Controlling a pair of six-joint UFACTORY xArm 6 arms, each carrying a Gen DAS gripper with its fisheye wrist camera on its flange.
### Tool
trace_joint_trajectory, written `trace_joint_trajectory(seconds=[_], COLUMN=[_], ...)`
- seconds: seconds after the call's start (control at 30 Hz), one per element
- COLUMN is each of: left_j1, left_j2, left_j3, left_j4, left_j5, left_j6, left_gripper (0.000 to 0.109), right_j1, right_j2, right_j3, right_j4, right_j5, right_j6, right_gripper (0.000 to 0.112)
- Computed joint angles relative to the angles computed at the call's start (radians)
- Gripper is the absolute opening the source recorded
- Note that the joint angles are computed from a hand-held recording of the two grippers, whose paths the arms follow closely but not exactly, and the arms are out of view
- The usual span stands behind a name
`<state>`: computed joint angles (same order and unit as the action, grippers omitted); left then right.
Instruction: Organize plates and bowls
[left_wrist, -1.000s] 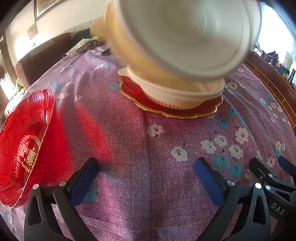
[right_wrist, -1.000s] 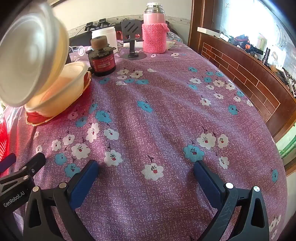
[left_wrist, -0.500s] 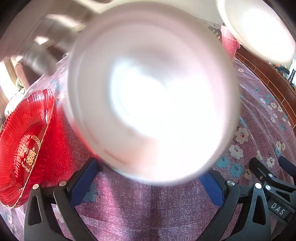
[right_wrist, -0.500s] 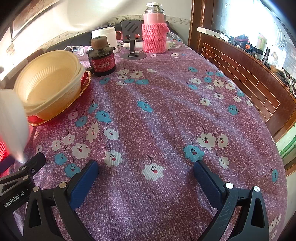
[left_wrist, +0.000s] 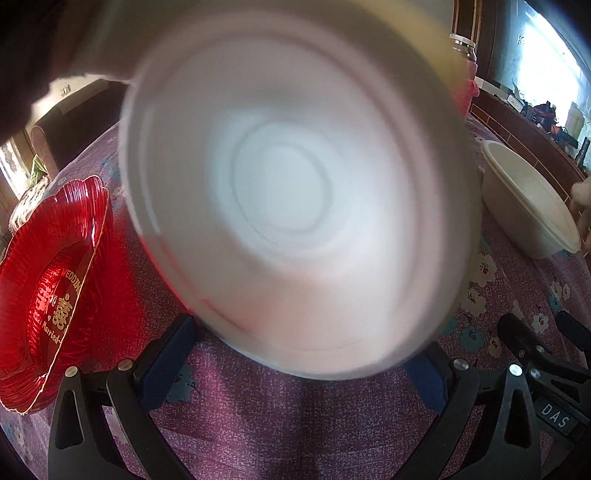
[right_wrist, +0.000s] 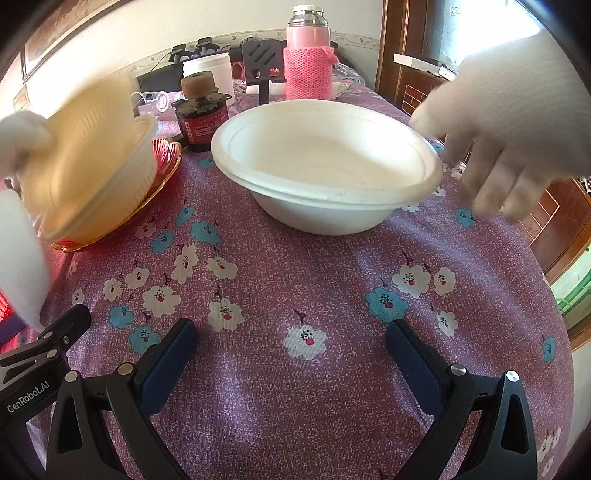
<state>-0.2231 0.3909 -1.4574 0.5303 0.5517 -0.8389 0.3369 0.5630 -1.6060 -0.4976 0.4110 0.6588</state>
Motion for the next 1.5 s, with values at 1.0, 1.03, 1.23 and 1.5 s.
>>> trace_joint_trajectory(seconds=[1.0,1.03,1.23,1.5], left_j1=[-0.003,-0.003,-0.004,-0.004], left_j2=[0.003,0.003,0.002,0.003], left_j3=[-0.008,-0.01,-0.008,-0.01], left_j4=[0.009,0.009,0.01,0.009], left_j5=[0.012,0.014,0.013,0.014], left_j6=[-0.021,-0.02,-0.022,-0.021], left_gripper=[0.103,0.103,0.103,0.103], right_j1=[0.0,0.0,0.0,0.0], right_j2=[-0.001,-0.001,-0.001,-0.001], right_j3=[0.0,0.0,0.001,0.001], right_j4=[0.001,0.001,0.0,0.0], right_j5=[0.0,0.0,0.0,0.0], right_j6=[-0.001,-0.001,0.0,0.0], right_gripper=[0.102,0.102,0.102,0.102])
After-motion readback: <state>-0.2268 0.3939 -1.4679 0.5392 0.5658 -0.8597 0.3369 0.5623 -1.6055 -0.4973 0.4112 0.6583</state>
